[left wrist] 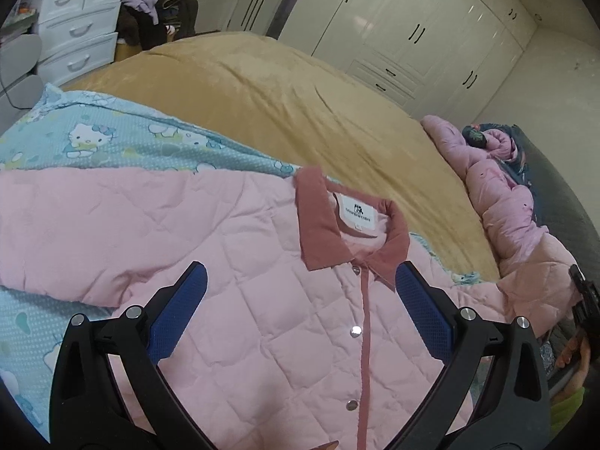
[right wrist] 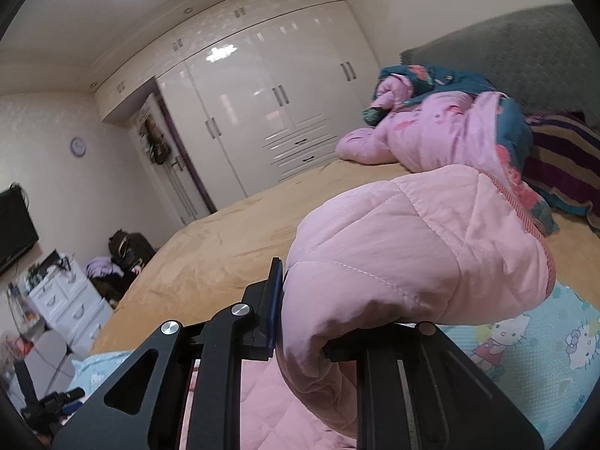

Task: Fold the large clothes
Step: 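Lift the sleeve with the right gripper and fold it across the jacket front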

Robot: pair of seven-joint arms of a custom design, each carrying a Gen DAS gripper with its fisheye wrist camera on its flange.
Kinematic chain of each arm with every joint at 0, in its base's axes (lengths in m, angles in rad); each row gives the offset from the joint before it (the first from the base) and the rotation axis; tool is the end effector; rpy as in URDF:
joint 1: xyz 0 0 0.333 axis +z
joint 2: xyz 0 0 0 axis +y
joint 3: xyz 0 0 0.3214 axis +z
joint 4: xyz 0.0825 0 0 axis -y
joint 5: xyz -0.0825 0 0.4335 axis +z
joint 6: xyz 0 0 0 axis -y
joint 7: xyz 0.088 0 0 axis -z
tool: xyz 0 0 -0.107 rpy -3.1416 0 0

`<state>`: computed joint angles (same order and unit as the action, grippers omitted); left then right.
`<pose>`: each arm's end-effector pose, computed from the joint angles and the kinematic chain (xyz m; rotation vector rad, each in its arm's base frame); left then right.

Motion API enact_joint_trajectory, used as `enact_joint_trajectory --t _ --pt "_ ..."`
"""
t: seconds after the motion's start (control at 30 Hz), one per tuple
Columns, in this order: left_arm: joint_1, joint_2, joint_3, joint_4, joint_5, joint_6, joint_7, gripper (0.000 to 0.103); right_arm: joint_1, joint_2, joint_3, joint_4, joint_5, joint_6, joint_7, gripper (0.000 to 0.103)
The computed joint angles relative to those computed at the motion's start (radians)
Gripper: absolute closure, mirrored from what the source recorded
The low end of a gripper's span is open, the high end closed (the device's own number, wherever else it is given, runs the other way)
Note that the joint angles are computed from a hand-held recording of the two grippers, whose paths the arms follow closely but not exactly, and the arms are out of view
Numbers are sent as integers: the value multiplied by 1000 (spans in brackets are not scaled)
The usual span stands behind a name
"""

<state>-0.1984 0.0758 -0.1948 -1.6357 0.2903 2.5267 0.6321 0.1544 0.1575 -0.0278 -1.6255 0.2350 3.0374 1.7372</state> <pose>0.6337 -0.2604 0.6594 -2.1586 1.4512 -1.0743 0.6981 0.0727 0.6752 -1.1909 1.5371 -0.6879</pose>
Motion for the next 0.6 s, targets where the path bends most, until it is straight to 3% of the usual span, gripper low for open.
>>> enact_joint_trajectory --t 0.4,0.6 --pt "29 -88 7 -125 -90 98 29 9 95 61 25 55 -91 -28 -23 86" --pt "31 -76 5 -147 -195 142 84 9 115 96 71 63 -50 -64 -104 86"
